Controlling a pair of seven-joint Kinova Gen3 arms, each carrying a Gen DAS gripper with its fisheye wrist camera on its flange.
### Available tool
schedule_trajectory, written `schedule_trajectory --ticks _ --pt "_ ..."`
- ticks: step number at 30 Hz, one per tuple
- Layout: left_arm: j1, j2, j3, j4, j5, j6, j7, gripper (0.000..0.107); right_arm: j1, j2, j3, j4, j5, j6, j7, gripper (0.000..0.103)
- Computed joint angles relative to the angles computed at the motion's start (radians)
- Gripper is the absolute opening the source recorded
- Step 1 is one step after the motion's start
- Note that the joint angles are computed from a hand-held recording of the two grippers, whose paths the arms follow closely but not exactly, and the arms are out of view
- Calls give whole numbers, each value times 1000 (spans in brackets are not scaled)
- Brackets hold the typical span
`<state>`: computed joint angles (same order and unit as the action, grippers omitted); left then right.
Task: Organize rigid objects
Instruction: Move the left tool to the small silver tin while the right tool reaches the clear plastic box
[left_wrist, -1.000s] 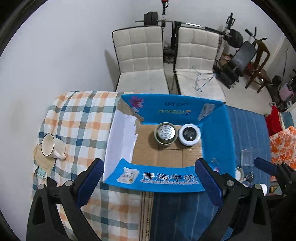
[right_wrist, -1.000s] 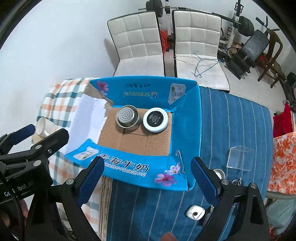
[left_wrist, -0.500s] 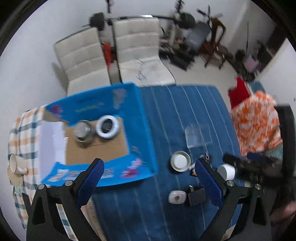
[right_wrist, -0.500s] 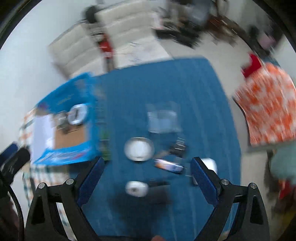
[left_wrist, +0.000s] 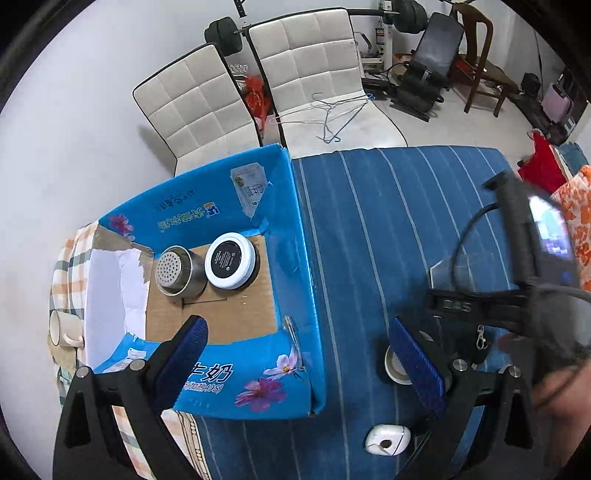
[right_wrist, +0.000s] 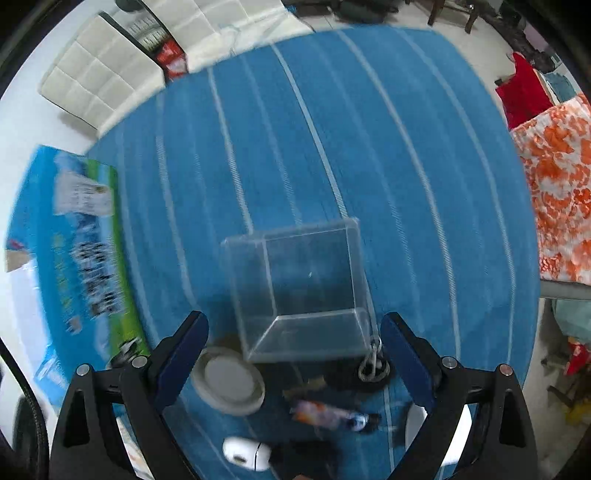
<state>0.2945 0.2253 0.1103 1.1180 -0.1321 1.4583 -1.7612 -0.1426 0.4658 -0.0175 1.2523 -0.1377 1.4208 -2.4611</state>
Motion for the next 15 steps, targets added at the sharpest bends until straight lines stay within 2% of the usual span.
schedule_trajectory --ticks 1,3,5,9,15 --pt "-2 0 1 -5 10 7 0 101 10 12 -2 0 -9 3 11 95" --pt "-6 8 4 -21 30 28 -3 101 15 20 -2 11 -5 7 22 72" --pt "-11 15 10 -47 62 62 -9 101 24 -11 -1 47 -9 -18 35 71" --pt "-6 29 30 -74 143 130 -15 101 19 -120 14 125 49 -16 48 70" --pt "69 36 55 15 160 132 3 101 43 -321 29 276 102 7 31 70"
